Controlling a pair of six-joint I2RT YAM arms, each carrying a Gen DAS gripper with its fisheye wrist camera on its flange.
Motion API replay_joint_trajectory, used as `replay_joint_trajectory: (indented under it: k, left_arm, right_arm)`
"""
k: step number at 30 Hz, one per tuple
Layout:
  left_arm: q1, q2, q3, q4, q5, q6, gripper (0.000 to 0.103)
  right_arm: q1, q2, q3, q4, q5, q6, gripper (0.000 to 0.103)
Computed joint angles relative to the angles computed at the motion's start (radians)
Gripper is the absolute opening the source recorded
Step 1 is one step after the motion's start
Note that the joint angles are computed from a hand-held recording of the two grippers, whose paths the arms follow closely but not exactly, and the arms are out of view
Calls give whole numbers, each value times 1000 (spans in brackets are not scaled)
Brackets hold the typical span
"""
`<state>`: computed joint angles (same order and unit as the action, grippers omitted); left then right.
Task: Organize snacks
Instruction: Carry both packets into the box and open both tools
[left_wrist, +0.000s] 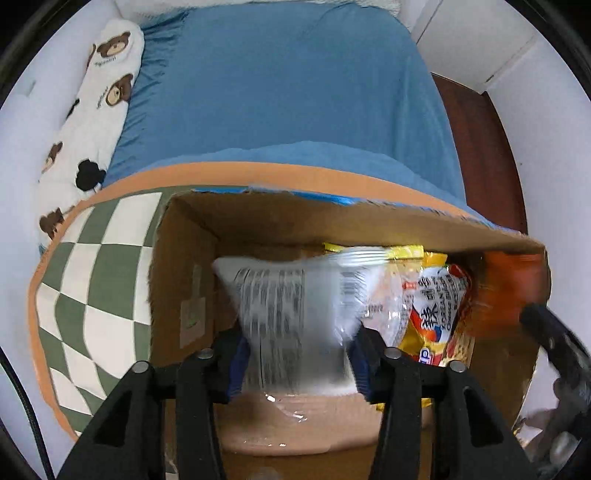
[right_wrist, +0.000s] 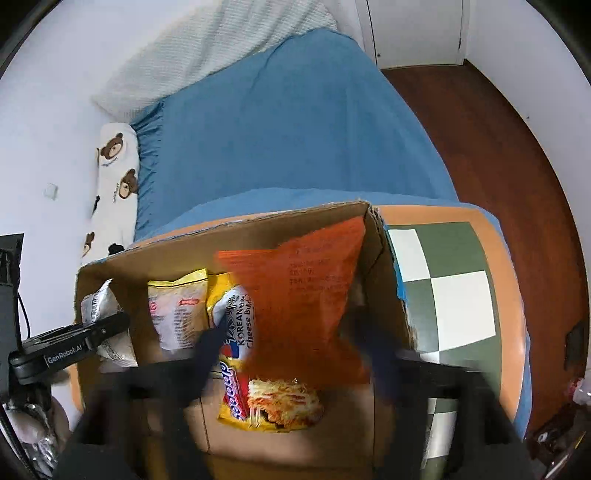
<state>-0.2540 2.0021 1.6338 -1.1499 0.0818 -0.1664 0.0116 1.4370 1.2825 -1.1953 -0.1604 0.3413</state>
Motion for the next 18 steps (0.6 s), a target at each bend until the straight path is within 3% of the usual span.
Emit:
replay_joint_trajectory:
  k: [2,4,9,18]
  left_arm:
    - [8,3,-8,23,16,1,83]
    - [3,-3,-22,45,4,4,91]
    - [-12,-30,-67,75,-3,-1,91]
    - [-79,-272,-295,207,-59,-52,91]
  right_arm:
    - [7,-7,-11,-2,8,-4,101]
    - [13,2,-19,2,27,-13,101]
    - [38,-7,-40,14,44,-23,101]
    - [159,-119,-121,3,109,49,101]
